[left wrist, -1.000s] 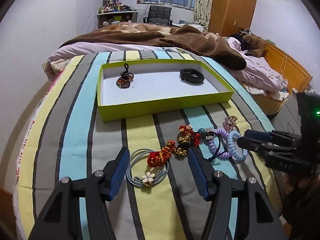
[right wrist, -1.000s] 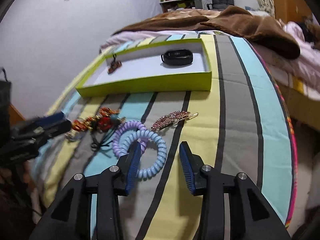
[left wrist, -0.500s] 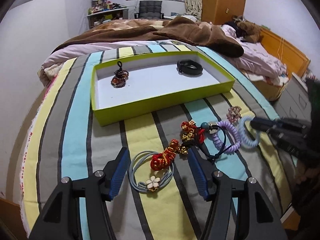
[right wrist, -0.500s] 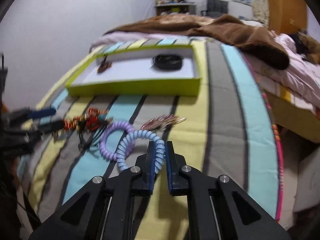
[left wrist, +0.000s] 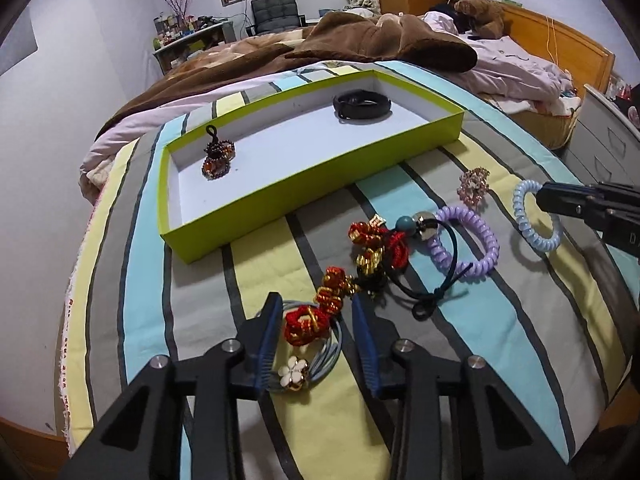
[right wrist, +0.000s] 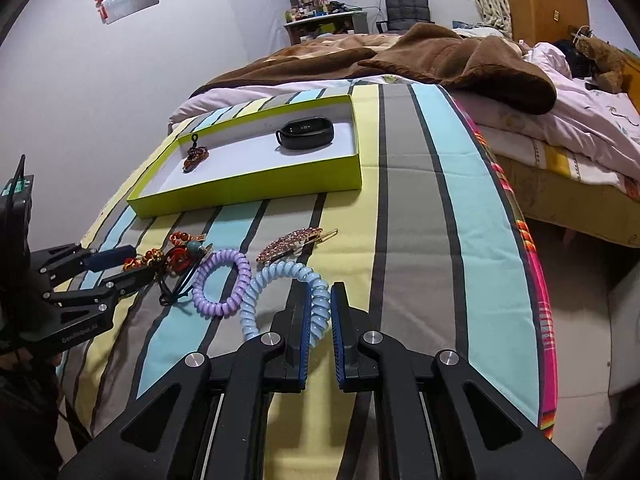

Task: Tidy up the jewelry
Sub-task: 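Grasp the light blue coil with the right tool while the left grasps the red flower tie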

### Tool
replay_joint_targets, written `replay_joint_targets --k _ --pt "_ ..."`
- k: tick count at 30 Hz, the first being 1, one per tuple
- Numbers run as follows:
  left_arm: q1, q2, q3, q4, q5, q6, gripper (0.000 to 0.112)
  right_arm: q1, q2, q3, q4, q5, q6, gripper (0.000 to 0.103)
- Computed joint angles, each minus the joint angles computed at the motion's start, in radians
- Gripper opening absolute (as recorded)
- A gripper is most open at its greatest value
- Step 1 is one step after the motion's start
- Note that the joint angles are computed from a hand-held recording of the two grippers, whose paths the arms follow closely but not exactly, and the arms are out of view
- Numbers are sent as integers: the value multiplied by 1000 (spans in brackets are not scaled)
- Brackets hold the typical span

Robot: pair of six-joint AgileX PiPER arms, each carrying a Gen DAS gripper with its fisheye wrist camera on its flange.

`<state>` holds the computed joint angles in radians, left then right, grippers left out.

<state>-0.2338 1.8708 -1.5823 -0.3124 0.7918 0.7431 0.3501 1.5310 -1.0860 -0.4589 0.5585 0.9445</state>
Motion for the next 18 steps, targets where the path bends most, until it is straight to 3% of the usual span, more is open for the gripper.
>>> replay_joint_targets --k 6,10,18 --pt "6 13 -13 -13 24 -26 31 8 1 2 5 -13 -4 10" --pt "5 15 -13 -28 31 -21 21 13 -4 7 2 -15 -1 10" --pt "18 3 -4 -69 23 -45 21 19 -13 11 -12 -13 18 10"
